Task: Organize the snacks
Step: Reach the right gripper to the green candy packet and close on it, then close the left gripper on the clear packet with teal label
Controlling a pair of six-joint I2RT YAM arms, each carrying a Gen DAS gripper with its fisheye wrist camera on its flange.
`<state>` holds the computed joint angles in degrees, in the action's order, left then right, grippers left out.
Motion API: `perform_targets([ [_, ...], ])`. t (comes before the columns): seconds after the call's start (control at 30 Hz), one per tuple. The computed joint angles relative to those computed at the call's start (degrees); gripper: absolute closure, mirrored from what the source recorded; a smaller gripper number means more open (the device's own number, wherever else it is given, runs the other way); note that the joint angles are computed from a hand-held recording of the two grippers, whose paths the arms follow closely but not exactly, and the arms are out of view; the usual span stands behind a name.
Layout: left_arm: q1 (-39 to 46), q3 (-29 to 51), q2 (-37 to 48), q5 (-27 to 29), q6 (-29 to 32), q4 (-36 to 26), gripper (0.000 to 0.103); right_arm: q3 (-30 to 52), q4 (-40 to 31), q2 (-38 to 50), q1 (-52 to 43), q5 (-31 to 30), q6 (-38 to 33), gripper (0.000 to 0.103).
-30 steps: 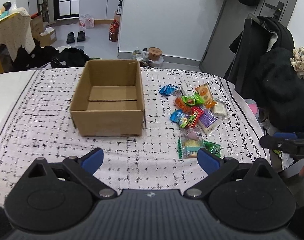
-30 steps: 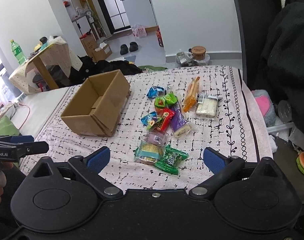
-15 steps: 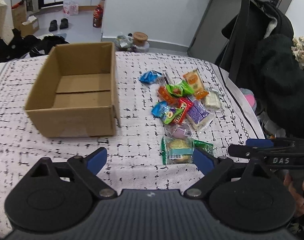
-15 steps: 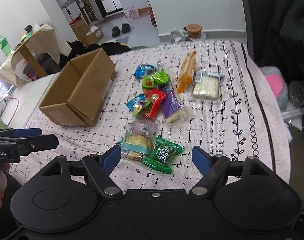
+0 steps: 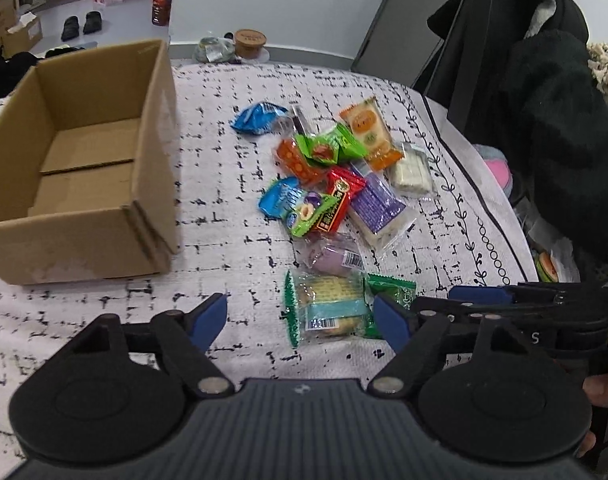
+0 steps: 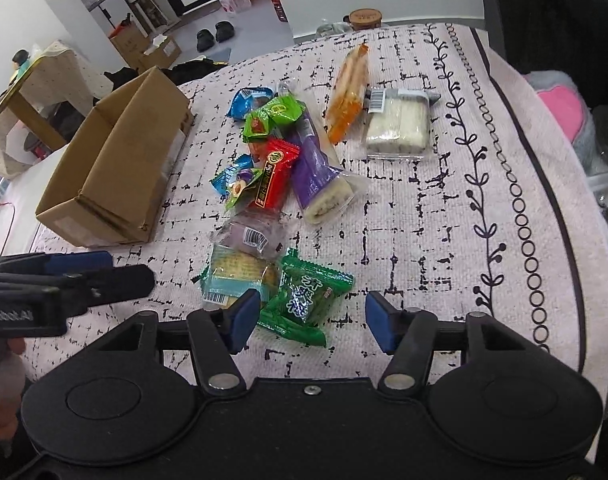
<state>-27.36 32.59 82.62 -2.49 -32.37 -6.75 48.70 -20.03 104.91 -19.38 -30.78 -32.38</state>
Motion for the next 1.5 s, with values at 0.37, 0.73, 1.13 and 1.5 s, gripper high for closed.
perform_targets([
  [0.37,-1.6,3.26,12.74,2.13,-1.45,7.35,0.034,-1.64,8.08,6.29,1.76,0.82,2.65,0.067],
  [0.73,-4.72,8.99,20.29,-1.93,-3.88,5.51,0.032,-2.57,8.36,4.61,-3.45,-0.25,-0.31,0.076],
  [1.13,-9.39,11.19,24.46,-10.38,-5.0,4.82,0.04,-5.08,12.99,4.81,-2.21,0.89,-0.77,0.072],
  [1.5,-7.98,7.26,18.78,-8.36,-5.5,6.13,0.057,-7.14,13.39,1.22,-2.86,-3.52,-0.04,0.076],
])
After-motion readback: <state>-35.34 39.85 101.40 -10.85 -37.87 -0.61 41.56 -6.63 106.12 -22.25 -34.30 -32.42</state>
